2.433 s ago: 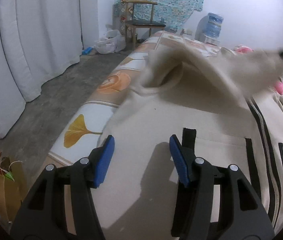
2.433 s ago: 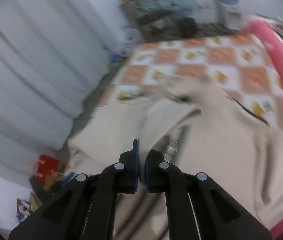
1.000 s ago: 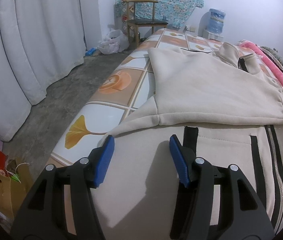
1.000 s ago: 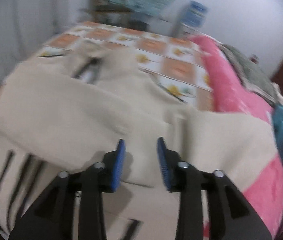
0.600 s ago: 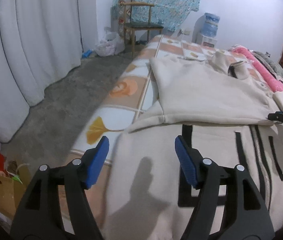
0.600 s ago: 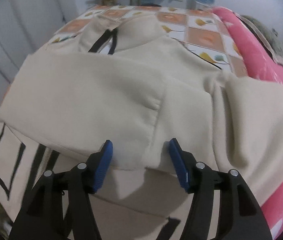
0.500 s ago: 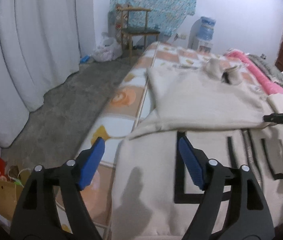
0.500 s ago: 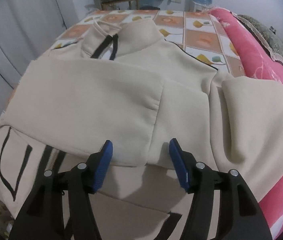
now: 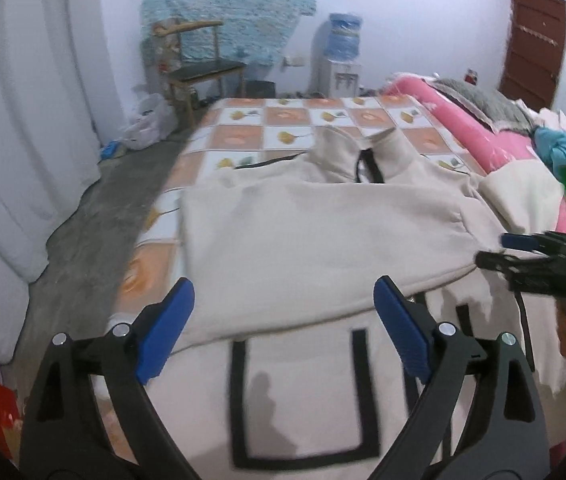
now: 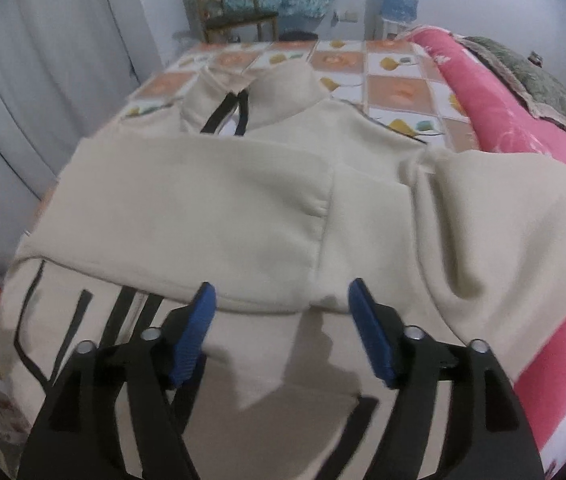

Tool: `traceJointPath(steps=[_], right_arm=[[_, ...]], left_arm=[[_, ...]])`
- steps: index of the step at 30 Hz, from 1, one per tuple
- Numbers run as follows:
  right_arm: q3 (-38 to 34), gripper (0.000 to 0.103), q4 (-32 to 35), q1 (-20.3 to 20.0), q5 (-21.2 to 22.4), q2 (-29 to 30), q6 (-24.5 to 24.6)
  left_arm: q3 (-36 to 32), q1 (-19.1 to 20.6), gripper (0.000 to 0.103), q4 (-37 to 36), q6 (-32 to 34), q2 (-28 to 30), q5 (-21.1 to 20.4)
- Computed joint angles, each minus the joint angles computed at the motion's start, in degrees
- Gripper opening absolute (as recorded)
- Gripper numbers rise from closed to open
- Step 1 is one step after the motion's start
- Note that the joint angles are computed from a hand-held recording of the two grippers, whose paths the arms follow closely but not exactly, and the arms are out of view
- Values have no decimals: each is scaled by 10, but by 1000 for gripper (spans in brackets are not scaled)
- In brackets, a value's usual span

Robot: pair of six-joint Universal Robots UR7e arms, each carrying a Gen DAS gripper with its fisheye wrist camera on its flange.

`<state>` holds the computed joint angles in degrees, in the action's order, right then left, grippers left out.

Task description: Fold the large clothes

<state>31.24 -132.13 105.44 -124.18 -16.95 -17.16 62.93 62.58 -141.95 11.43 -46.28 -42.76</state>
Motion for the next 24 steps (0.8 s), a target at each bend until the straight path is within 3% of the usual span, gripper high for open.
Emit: traceJointPath(steps=[8, 15, 17, 24], right_arm=[[65, 86, -35, -9, -28, -44, 8], [72, 96, -61, -6, -65, -45, -15], [69, 96, -84, -2, -85, -39, -31], [31, 96, -177, 9, -148, -11, -105]], left_arm=[[-151, 18, 89, 113, -61, 114, -24], [-232, 31, 89, 191, -75, 179, -1], [-231, 32, 95, 186, -74, 185, 12], [-206, 36, 96, 153, -76, 173, 6]])
